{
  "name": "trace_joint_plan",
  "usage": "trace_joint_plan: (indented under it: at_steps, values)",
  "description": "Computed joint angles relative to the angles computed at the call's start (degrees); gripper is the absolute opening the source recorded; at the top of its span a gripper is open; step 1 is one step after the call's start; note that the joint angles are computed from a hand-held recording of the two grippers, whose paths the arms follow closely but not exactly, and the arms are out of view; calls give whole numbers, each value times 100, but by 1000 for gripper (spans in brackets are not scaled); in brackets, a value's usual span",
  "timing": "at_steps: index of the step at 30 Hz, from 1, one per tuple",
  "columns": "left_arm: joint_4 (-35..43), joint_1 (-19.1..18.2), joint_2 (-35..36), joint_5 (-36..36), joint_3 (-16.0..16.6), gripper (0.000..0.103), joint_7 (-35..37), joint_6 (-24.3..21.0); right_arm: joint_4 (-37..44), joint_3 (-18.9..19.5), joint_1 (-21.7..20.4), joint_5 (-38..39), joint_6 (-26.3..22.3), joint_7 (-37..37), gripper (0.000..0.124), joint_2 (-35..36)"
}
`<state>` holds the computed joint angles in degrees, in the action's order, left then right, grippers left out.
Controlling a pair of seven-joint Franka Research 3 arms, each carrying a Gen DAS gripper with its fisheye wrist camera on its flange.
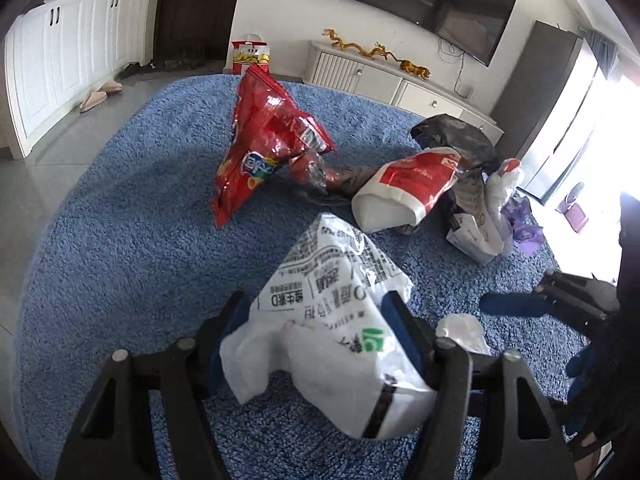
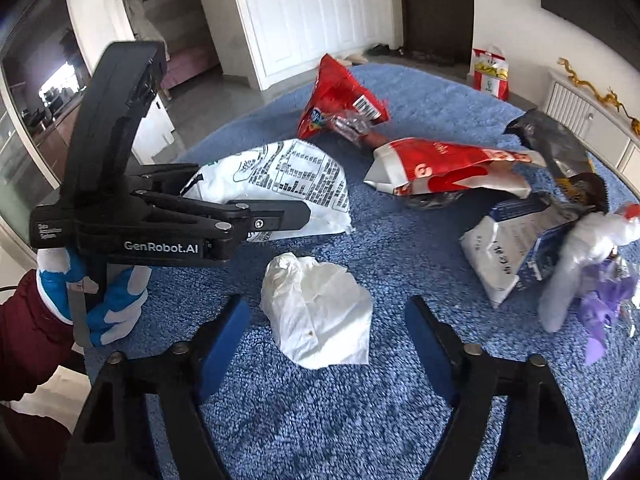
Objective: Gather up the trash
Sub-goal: 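Grasp white printed bag with left tool while right tool grasps white tissue, then carry bag and tissue to the bin and release both into it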
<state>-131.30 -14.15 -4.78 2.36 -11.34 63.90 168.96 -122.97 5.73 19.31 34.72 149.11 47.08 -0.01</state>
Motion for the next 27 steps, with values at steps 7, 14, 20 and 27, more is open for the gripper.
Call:
trace_joint_plan:
  at_steps: [7, 14, 20, 27]
  values:
    - [-93, 236, -78, 781, -122, 38, -924, 55, -135, -6, -7, 187, 0, -124, 35, -55]
    - [-203, 335, -317, 1536, -152, 26, -1723, -108, -396, -103, -26, 455, 49, -310, 17, -412]
    - [-462, 267, -721, 1421, -140, 24, -1849, -137, -710, -254, -22, 857, 101, -511, 15, -854]
    - [-673, 217, -1180, 1448, -215, 24, -2127, -113, -1296, -487, 55, 1331, 255, -766, 15, -1623]
